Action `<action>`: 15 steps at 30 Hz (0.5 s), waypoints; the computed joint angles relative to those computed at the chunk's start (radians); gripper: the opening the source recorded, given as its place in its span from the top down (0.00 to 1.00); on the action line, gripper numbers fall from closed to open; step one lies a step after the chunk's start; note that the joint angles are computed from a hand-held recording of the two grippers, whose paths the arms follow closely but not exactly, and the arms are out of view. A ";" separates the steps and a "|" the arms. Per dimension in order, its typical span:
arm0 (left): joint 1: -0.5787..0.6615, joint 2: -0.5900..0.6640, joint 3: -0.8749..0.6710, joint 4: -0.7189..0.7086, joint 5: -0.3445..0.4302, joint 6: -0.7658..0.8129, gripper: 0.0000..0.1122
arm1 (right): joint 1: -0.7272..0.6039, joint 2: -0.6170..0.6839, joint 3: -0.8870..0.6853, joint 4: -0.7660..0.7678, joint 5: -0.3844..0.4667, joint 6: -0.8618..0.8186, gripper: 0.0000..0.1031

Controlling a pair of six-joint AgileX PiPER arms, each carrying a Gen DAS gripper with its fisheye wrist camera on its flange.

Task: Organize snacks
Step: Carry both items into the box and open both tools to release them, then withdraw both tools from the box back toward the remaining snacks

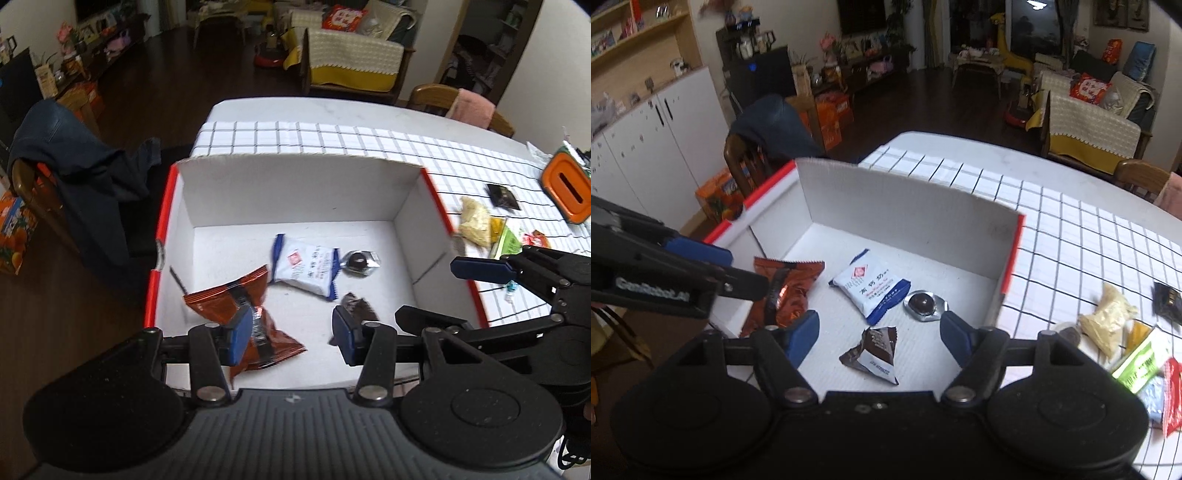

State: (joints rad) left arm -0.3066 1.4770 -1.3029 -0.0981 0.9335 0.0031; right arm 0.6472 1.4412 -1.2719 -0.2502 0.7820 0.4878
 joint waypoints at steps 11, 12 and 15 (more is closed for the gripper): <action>-0.123 -0.092 0.036 0.049 -0.057 -0.064 0.51 | 0.039 -0.229 0.105 -0.118 0.040 0.185 0.23; -0.137 -0.097 0.037 0.055 -0.063 -0.071 0.49 | 0.038 -0.252 0.118 -0.124 0.042 0.200 0.21; -0.183 -0.105 0.037 0.076 -0.079 -0.101 0.40 | 0.045 -0.314 0.160 -0.164 0.055 0.259 0.18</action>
State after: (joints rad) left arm -0.4894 1.3721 -1.2657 -0.0221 0.8549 -0.0977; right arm 0.6927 1.1274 -1.1122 -0.4144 0.8374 0.7469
